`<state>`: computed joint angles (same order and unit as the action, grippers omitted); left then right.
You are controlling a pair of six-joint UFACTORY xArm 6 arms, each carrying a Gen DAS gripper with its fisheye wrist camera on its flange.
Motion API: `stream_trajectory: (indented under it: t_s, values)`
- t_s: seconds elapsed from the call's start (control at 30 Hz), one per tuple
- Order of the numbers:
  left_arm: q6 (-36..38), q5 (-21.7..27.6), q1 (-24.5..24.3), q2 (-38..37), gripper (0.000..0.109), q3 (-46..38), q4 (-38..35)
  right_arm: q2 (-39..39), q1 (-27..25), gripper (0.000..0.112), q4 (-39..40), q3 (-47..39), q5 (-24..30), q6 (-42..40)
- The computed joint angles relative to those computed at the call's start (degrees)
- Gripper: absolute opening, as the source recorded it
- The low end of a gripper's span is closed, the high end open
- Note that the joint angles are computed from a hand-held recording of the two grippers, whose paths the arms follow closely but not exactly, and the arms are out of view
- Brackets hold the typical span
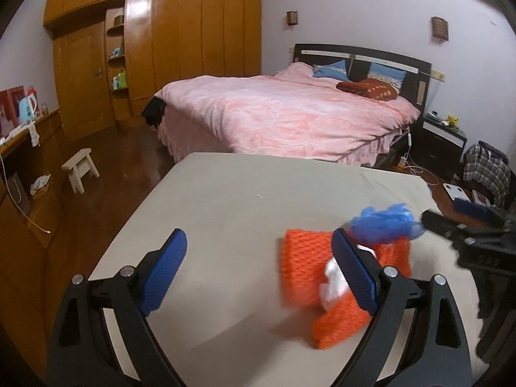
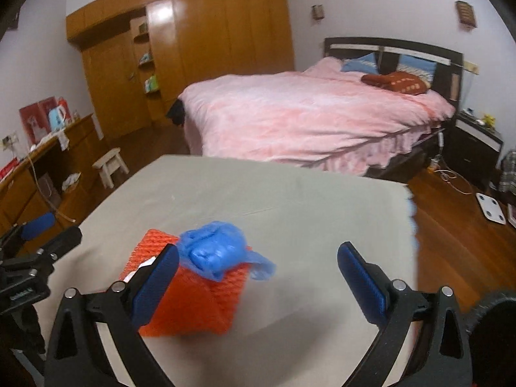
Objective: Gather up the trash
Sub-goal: 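Move both open grippers back over the orange mesh bag and blue bag, then grasp the blue plastic bag with the right gripper while the left gripper grasps the white cloth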
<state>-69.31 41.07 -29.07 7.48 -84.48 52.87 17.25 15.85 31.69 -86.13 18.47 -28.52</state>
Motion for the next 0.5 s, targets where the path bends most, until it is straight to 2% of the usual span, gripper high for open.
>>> stream_trajectory:
  t_s: [0.27, 0.37, 0.47, 0.5]
  values:
    - [-0.2, -1.7, 2.0, 1.8, 0.085, -0.7, -1.4, 5.7, 0.5, 0.097, -1.9, -5.9, 2.8, 1.7]
    - [-0.3, -2.1, 2.2, 2.4, 0.085, -1.1, -1.8, 7.4, 0.8, 0.092, -0.5, -8.6, 5.1, 0.0]
    - [0.0, -2.5, 2.5, 2.8, 0.085, -1.4, -1.8, 8.5, 0.4, 0.07, 4.6, -11.4, 10.5, -4.4]
    - [0.0, -2.5, 2.4, 2.9, 0.085, -1.4, -1.7, 8.4, 0.4, 0.057, 5.9, -11.6, 12.1, -5.6]
